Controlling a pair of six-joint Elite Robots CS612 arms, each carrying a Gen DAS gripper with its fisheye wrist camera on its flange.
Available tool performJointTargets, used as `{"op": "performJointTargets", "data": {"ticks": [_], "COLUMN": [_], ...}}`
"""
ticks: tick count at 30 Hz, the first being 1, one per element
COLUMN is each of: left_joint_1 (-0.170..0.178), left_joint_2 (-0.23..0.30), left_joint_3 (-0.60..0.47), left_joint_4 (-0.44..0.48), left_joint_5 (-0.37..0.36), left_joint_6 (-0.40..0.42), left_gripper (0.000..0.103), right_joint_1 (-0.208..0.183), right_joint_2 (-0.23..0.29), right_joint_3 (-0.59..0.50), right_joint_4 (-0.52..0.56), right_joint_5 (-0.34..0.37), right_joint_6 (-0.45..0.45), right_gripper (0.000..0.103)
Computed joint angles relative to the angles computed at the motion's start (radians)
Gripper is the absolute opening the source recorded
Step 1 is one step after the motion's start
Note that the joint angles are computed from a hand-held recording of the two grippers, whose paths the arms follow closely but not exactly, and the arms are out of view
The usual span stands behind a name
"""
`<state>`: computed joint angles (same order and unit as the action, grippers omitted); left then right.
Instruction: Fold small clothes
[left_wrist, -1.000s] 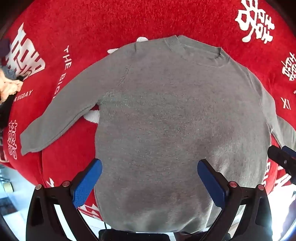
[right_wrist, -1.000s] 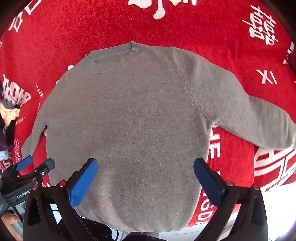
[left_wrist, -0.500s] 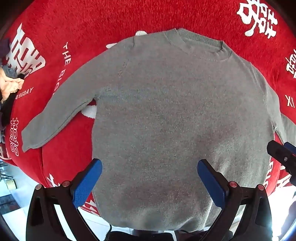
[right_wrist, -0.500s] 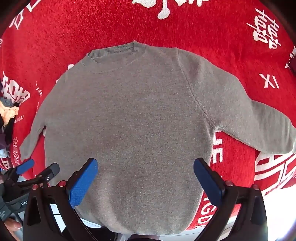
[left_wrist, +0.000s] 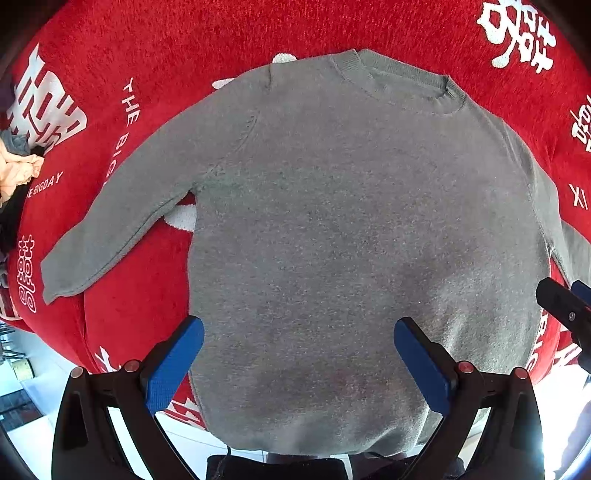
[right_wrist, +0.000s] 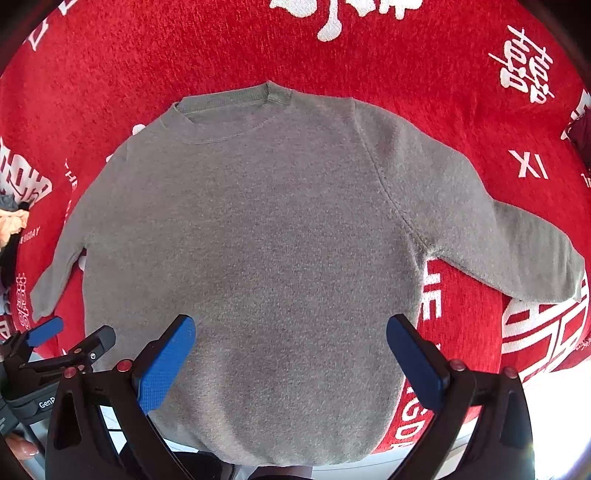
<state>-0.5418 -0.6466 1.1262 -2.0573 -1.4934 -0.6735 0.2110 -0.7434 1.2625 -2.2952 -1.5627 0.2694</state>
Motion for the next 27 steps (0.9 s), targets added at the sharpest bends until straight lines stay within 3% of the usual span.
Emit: {"op": "performJointTargets", "data": {"ticks": [27], "left_joint_1": [0.006], "left_joint_2": [0.016], "left_joint_3": [-0.033], "left_joint_4": [0.042], "left_joint_5": [-0.017], "left_joint_6": [-0.014], "left_gripper": [0.103], "right_joint_1": [0.005], "right_joint_2": [0.008], "right_joint_3": [-0.014], "right_joint_4": [-0.007], "right_joint_5": [-0.013], "right_joint_6": [-0.023], "right_gripper": [0.103]}}
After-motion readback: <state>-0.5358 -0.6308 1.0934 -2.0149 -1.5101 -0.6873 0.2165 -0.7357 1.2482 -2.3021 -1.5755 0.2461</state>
